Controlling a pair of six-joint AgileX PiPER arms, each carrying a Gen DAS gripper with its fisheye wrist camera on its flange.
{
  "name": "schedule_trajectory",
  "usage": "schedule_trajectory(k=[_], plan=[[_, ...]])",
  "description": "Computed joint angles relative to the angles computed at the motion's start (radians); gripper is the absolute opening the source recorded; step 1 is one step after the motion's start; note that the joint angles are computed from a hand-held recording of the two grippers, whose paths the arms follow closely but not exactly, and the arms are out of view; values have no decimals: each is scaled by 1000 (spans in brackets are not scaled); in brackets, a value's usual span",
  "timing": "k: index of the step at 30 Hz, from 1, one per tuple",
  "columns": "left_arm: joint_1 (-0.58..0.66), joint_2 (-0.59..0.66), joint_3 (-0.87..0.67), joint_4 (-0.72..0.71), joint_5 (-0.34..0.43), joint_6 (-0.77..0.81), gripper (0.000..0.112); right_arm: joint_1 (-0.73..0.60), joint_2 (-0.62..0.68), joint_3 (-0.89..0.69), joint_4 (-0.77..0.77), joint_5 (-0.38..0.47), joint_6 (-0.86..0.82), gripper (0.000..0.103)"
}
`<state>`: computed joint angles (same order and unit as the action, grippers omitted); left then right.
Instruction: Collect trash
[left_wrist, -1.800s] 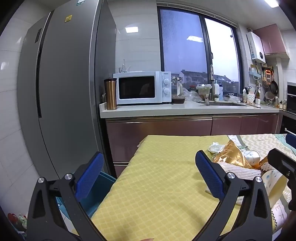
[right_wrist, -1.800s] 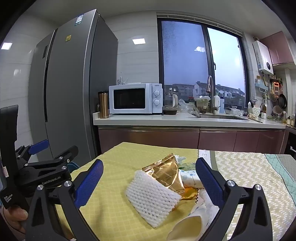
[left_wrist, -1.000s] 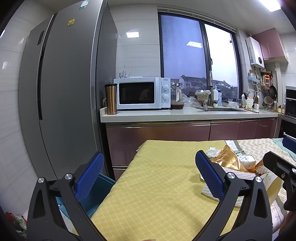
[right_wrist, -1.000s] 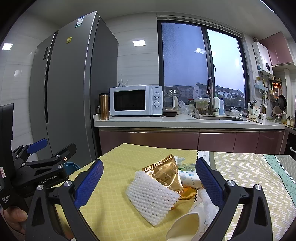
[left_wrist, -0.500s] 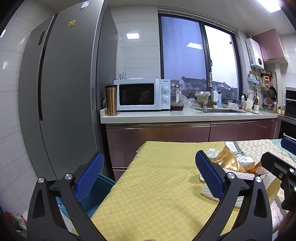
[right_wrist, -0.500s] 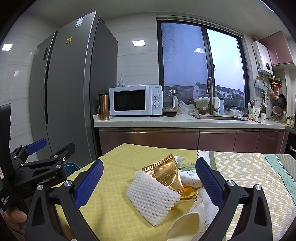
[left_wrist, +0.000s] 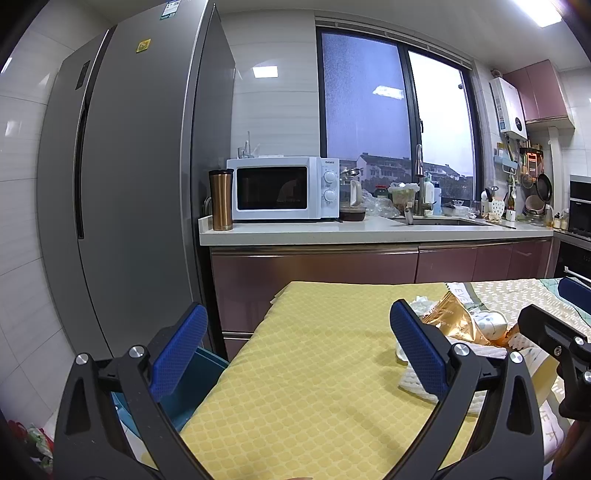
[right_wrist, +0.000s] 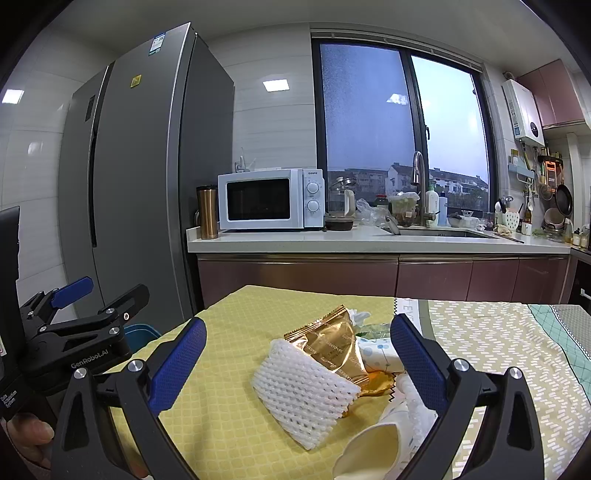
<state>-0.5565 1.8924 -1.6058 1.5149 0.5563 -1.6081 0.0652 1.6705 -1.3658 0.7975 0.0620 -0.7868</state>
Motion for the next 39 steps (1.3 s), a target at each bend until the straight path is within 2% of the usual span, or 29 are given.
schedule_trajectory(k=[12, 16, 38, 39], plan=[[-1, 4, -3, 2, -2, -4, 98, -1, 2, -3, -5, 4, 7, 96], [-3, 6, -3, 7, 0, -10, 98, -7, -1, 0, 80, 8, -79, 96], [-12, 3, 6, 16, 4, -22, 98, -9, 1, 0, 130, 10, -126, 96], [-10, 2, 6, 13, 0, -20, 98, -8, 1, -1, 92, 9, -87, 96]])
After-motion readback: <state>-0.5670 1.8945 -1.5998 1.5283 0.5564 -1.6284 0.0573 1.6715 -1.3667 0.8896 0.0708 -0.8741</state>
